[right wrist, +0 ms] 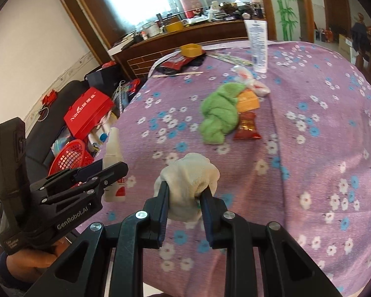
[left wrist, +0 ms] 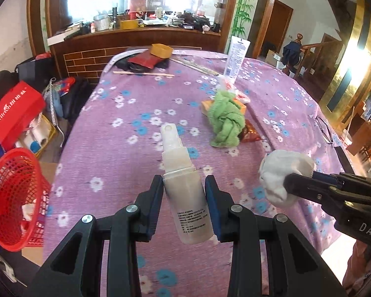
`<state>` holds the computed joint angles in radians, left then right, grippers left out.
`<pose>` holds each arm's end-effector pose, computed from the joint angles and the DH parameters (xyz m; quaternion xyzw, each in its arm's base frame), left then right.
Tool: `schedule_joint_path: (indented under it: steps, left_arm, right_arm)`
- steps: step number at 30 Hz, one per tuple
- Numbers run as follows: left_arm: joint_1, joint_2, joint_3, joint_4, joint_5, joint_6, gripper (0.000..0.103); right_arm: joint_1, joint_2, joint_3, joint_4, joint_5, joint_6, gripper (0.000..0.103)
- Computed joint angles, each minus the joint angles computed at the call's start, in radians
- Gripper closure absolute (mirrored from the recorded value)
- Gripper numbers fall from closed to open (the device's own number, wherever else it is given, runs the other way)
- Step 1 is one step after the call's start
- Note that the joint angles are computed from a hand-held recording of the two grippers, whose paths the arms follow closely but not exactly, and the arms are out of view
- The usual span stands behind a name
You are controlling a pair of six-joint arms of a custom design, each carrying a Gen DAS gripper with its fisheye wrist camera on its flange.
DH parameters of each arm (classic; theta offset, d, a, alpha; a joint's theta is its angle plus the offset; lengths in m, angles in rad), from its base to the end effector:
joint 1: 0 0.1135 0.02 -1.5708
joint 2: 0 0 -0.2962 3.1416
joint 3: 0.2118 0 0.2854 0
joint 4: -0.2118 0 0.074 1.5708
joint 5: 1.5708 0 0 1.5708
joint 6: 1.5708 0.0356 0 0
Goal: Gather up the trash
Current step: 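Grasp the white spray bottle with the left gripper while the right gripper holds the cloth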
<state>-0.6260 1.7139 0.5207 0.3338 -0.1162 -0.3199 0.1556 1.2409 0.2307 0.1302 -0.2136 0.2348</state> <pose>0.2393 -0.1679 0.0866 0.1227 0.9280 -0.1099 0.3343 0.1890 0.0373 0.1055 0.0010 0.9363 0.1637 0.3108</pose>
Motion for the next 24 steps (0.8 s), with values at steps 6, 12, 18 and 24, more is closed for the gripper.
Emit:
schedule_joint_path:
  steps: [6,12,18,24]
  left_arm:
    - [0.053,-0.049,-0.056,0.028,0.007,0.029,0.070]
    - [0.095,-0.074,-0.083,0.046,0.021,0.048,0.070]
    - [0.118,-0.086,-0.098,0.053,0.033,0.063,0.073]
    - [0.133,-0.090,-0.106,0.059,0.047,0.075,0.073]
  right_arm:
    - [0.112,0.034,0.028,0.009,0.072,0.054,0.077]
    - [0.179,0.041,0.051,-0.001,0.123,0.086,0.077]
    - [0.216,0.049,0.066,-0.011,0.153,0.107,0.077]
    - [0.238,0.066,0.076,-0.005,0.171,0.121,0.077]
